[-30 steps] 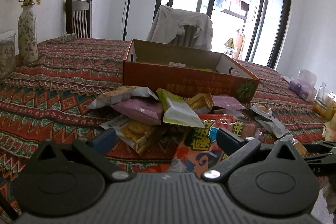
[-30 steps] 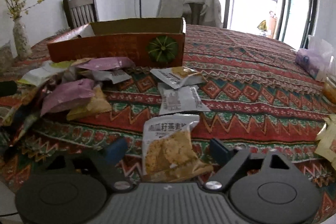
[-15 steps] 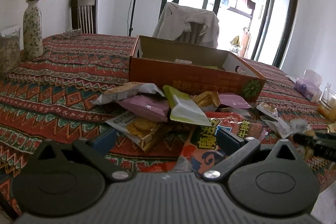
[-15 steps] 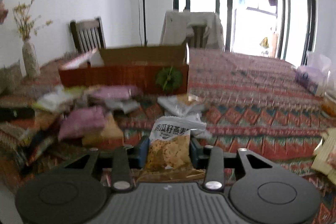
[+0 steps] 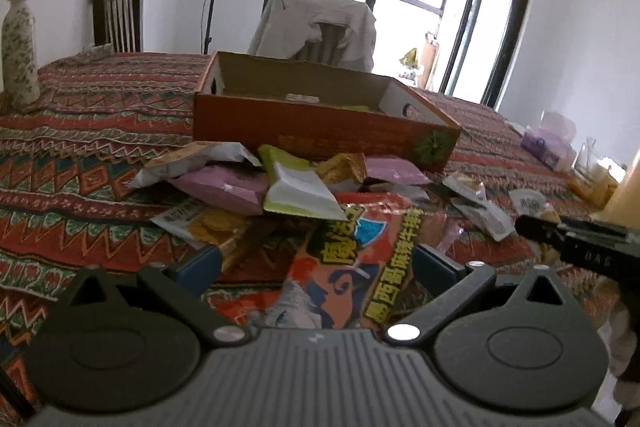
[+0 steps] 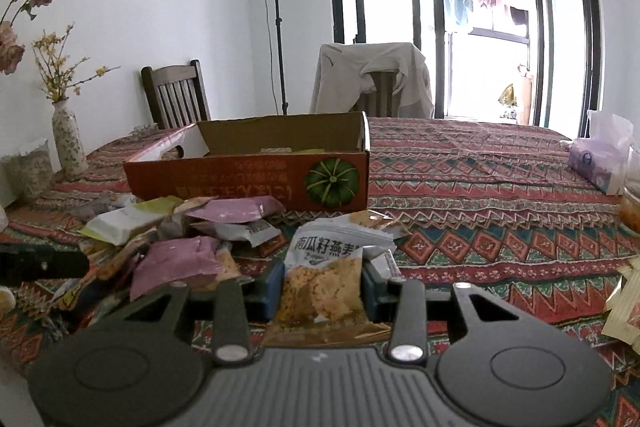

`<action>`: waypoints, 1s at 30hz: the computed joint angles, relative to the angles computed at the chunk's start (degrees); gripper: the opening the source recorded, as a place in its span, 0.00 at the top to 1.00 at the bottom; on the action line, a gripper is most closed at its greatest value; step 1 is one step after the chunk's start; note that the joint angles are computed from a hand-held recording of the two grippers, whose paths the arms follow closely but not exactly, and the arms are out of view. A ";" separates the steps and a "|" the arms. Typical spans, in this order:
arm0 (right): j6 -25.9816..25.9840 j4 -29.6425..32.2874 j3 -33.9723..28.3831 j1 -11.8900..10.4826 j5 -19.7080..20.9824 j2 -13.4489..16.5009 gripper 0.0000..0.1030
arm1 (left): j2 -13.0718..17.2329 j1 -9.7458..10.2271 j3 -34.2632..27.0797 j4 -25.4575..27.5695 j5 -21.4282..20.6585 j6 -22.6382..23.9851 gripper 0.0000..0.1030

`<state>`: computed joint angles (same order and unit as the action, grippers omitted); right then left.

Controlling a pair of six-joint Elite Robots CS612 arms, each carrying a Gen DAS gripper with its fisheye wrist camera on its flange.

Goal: Organize snacks
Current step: 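Grasp the clear cracker packet with the right gripper while the left grasps the red-blue packet, then lift both packets over the box and release them inside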

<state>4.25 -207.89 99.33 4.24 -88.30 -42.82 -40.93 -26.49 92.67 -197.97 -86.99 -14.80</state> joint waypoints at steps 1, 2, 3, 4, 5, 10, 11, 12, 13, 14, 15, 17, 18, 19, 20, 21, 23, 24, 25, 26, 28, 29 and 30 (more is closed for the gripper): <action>0.06 0.03 -0.03 -0.04 0.21 0.06 0.62 | 0.08 -0.16 -0.09 0.44 0.30 0.43 0.00; 0.11 0.05 -0.02 -0.06 0.42 0.09 0.62 | 0.15 -0.28 -0.15 0.83 0.40 0.68 0.00; 0.17 0.05 0.02 -0.09 0.59 0.12 0.62 | 0.22 -0.35 -0.27 1.30 0.25 0.91 0.00; 0.22 0.08 0.03 -0.13 0.78 0.16 0.62 | 0.33 -0.47 -0.40 1.69 0.24 1.24 0.00; 0.30 0.10 0.05 -0.15 0.93 0.19 0.62 | 0.43 -0.64 -0.47 1.88 0.66 1.53 0.00; 0.53 0.03 0.25 -0.25 1.78 0.26 0.62 | 0.97 -1.28 -0.99 2.59 2.33 2.51 0.00; 0.53 0.01 0.32 -0.27 1.97 0.26 0.62 | 1.05 -1.35 -1.11 2.77 2.38 2.67 0.00; 0.57 0.06 0.34 -0.28 2.14 0.28 0.62 | 1.14 -1.38 -1.26 3.11 2.37 2.62 0.00; 0.61 0.13 0.34 -0.28 2.29 0.30 0.62 | 1.22 -1.32 -1.45 3.57 2.00 2.26 0.00; 0.63 0.20 0.33 -0.30 2.47 0.33 0.62 | 1.36 -1.22 -1.70 4.06 1.54 1.84 0.01; 0.63 0.24 0.34 -0.31 2.64 0.35 0.62 | 1.48 -1.22 -1.90 4.41 1.64 1.69 0.04; 0.62 0.25 0.36 -0.32 2.99 0.40 0.62 | 1.70 -1.43 -2.14 4.95 2.92 2.17 0.11; 0.61 0.22 0.39 -0.34 3.16 0.43 0.62 | 1.75 -1.42 -2.23 5.15 2.83 2.26 0.15; 0.65 0.20 0.39 -0.34 3.29 0.47 0.62 | 1.81 -1.32 -2.30 5.24 2.26 2.21 0.21; 0.70 0.20 0.38 -0.37 3.42 0.50 0.62 | 1.89 -1.24 -2.28 4.83 1.70 2.25 0.23; 0.79 0.17 0.37 -0.39 3.56 0.54 0.62 | 1.91 -1.20 -2.20 4.48 1.37 2.31 0.32; 0.99 0.15 0.31 -0.43 3.82 0.65 0.62 | 1.89 -1.18 -1.99 3.70 0.68 2.53 0.40; 1.12 0.14 0.29 -0.44 3.95 0.72 0.62 | 1.86 -1.22 -1.77 3.14 0.68 2.67 0.42; 1.21 0.20 0.26 -0.45 4.07 0.75 0.62 | 1.83 -1.29 -1.54 2.63 0.67 2.78 0.44; 1.26 0.24 0.24 -0.44 4.14 0.79 0.62 | 1.74 -1.36 -1.30 2.11 0.64 2.96 0.45; 1.21 0.20 0.24 -0.40 4.21 0.82 0.62 | 1.50 -1.58 -0.70 0.92 1.05 3.64 0.48; 1.14 0.07 0.26 -0.39 4.23 0.81 0.62 | 1.38 -1.73 -0.40 0.29 1.43 4.03 0.48; 1.14 -0.15 0.33 -0.36 4.21 0.80 0.62 | 1.24 -1.86 -0.08 -0.41 1.79 4.50 0.48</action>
